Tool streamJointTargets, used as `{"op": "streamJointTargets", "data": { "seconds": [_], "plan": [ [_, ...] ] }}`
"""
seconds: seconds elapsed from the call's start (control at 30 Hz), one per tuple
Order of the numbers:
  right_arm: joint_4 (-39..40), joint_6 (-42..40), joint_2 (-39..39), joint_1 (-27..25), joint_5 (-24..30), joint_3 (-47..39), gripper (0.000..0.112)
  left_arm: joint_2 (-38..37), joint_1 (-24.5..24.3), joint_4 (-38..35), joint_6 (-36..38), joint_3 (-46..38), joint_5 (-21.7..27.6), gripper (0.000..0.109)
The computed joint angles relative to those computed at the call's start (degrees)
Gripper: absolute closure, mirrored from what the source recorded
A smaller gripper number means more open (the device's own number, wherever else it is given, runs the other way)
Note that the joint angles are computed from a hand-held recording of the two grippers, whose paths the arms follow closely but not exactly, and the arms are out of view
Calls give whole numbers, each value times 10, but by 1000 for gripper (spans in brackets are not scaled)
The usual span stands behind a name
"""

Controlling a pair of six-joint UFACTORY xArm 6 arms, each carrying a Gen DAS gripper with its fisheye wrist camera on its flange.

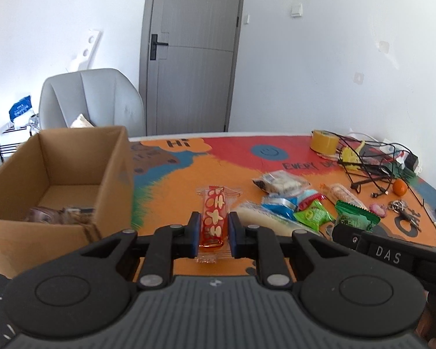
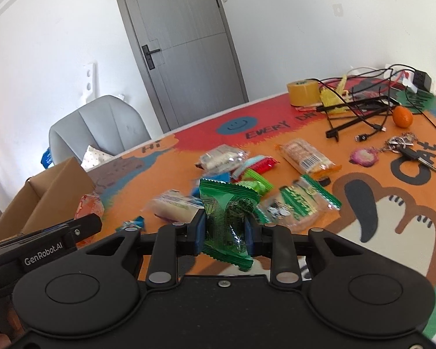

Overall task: Organize snacks
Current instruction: 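Carry both snacks over the cardboard box and open both grippers to drop them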

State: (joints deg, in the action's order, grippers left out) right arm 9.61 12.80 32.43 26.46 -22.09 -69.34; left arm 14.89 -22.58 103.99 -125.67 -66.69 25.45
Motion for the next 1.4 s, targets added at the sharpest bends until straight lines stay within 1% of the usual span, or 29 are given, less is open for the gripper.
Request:
{"op": "streamJointTargets", "data": {
  "seconds": [0.17, 0.37, 0.53, 0.67, 0.87, 1.1, 1.3, 1.4],
  "plan": [
    [1, -8, 1, 17, -14, -13, 84, -40, 6, 11, -12, 32, 24, 90],
    [-22, 2, 4, 30, -18, -35, 84, -79, 15, 15, -18, 65, 48, 90],
    [-7, -18, 10, 47, -14, -57, 84, -105, 25, 10, -19, 88, 68, 90],
    [-11, -25, 18, 57, -6, -77, 84, -120, 32, -1, -14, 103, 83, 90],
    [-49, -7, 31, 65, 4, -107, 84, -146, 50, -15, -11, 128, 99, 90],
    [-107, 37, 56, 72, 27, -156, 84, -163, 83, -21, -11, 149, 95, 90],
    [-167, 87, 78, 76, 48, -199, 84, -155, 121, -21, -16, 145, 64, 90],
    [-206, 122, 92, 75, 61, -226, 84, -147, 134, -24, -16, 139, 40, 89]
  ]
}}
